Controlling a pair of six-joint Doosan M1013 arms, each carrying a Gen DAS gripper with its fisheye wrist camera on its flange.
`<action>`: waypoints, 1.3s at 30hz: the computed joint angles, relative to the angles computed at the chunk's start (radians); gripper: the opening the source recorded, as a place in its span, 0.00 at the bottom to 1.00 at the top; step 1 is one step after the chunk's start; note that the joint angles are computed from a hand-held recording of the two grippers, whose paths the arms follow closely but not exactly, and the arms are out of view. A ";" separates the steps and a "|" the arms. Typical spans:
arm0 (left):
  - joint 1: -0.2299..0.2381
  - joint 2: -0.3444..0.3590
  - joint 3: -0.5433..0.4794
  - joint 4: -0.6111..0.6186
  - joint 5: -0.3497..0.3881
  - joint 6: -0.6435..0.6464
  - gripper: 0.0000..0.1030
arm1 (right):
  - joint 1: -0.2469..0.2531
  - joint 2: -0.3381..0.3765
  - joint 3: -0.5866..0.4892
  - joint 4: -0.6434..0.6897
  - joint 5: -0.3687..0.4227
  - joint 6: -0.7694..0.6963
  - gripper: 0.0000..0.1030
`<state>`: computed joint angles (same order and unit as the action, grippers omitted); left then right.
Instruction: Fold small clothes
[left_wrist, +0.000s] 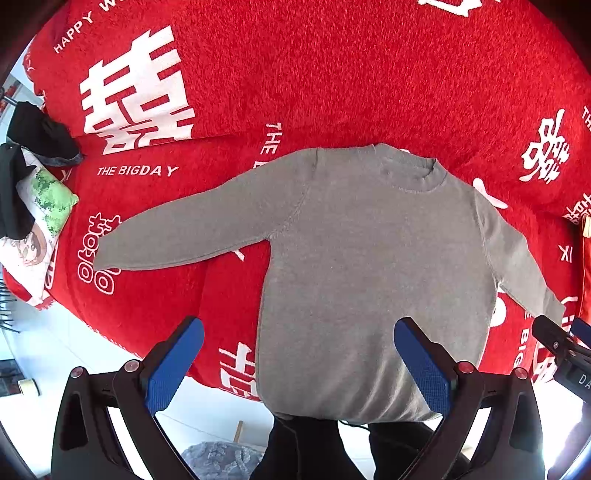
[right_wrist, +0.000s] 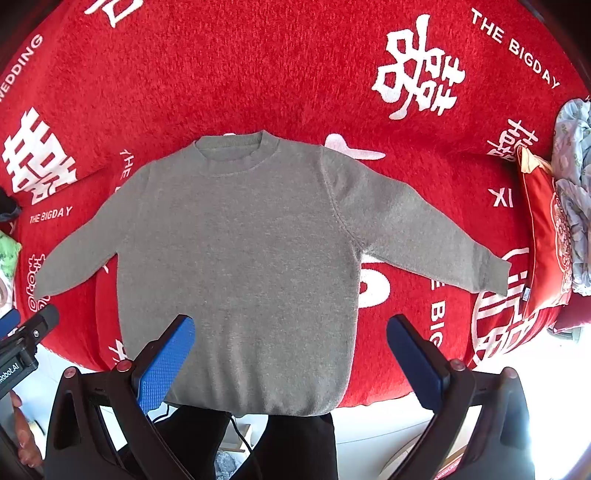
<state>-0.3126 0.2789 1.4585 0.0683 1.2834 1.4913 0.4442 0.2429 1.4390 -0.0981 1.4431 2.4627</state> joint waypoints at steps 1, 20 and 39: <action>0.000 0.000 0.000 0.000 0.000 0.000 1.00 | 0.000 0.000 0.001 0.000 0.001 0.001 1.00; 0.000 -0.007 0.008 0.006 -0.015 0.018 1.00 | 0.006 -0.003 0.001 -0.020 0.002 0.012 1.00; 0.002 -0.001 0.004 -0.009 -0.001 0.027 1.00 | 0.005 -0.013 0.014 -0.026 -0.008 0.037 1.00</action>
<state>-0.3106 0.2783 1.4621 0.0598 1.2822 1.5185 0.4488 0.2304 1.4527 -0.1243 1.4352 2.4998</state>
